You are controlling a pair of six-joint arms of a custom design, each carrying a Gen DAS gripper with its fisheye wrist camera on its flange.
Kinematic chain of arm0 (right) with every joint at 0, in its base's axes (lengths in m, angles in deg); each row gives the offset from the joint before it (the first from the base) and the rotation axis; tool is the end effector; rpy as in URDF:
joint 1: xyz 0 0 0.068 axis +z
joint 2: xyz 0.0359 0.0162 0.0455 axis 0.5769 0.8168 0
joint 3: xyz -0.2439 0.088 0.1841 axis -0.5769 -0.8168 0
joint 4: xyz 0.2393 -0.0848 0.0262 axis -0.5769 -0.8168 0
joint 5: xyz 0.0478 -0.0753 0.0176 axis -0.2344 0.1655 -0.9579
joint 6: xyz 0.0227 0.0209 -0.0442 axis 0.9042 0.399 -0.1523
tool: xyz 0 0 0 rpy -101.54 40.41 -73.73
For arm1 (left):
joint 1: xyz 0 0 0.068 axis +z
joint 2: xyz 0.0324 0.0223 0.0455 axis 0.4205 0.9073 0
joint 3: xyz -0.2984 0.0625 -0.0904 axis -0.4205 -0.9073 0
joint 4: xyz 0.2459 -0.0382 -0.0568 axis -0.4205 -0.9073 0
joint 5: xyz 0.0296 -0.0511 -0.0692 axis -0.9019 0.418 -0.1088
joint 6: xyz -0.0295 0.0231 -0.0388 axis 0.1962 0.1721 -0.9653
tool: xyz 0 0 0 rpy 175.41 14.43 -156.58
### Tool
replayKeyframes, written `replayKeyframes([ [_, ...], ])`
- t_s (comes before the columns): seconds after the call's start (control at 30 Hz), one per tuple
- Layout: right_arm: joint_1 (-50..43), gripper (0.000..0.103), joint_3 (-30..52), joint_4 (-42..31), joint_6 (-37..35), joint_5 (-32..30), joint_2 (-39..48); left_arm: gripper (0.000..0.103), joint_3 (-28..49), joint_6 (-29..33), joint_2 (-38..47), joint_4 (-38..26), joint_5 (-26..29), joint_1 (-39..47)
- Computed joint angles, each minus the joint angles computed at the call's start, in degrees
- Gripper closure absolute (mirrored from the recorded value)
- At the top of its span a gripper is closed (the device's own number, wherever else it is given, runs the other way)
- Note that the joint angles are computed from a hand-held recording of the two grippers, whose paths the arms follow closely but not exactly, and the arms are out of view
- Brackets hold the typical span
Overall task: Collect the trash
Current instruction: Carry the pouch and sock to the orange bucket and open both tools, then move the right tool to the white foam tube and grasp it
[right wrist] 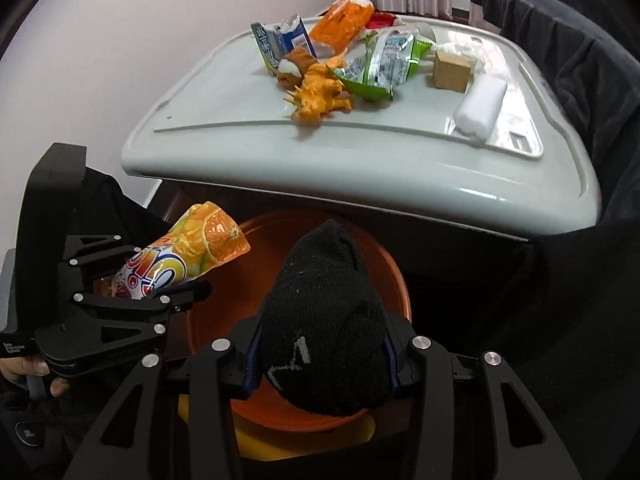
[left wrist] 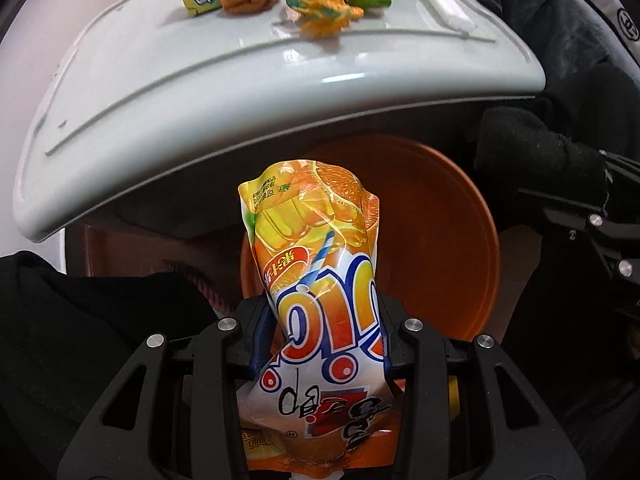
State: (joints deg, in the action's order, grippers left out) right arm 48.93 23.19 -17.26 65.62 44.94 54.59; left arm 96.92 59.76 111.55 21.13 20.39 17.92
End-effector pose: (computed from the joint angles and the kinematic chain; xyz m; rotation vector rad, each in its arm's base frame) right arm 0.2826 0.0771 0.2202 -0.3362 2.7011 0.3903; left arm 0.2837 -0.0387 0.2008 0.4888 2.8696 -0.1538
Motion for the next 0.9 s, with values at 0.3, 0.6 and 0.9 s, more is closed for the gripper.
replayKeyframes([
  [0.3,0.0,0.039,-0.6,1.1,0.2,1.2,-2.2,0.037,-0.1,0.1,-0.4,-0.1,-2.7,-1.2],
  [0.6,-1.6,0.039,-1.6,3.0,1.3,0.8,-2.8,0.036,0.8,-0.3,-1.7,-0.2,-1.6,-0.1],
  [0.9,-3.1,0.039,0.9,3.7,2.8,1.5,-1.7,0.036,3.2,-0.4,-0.8,0.8,-0.9,1.3],
])
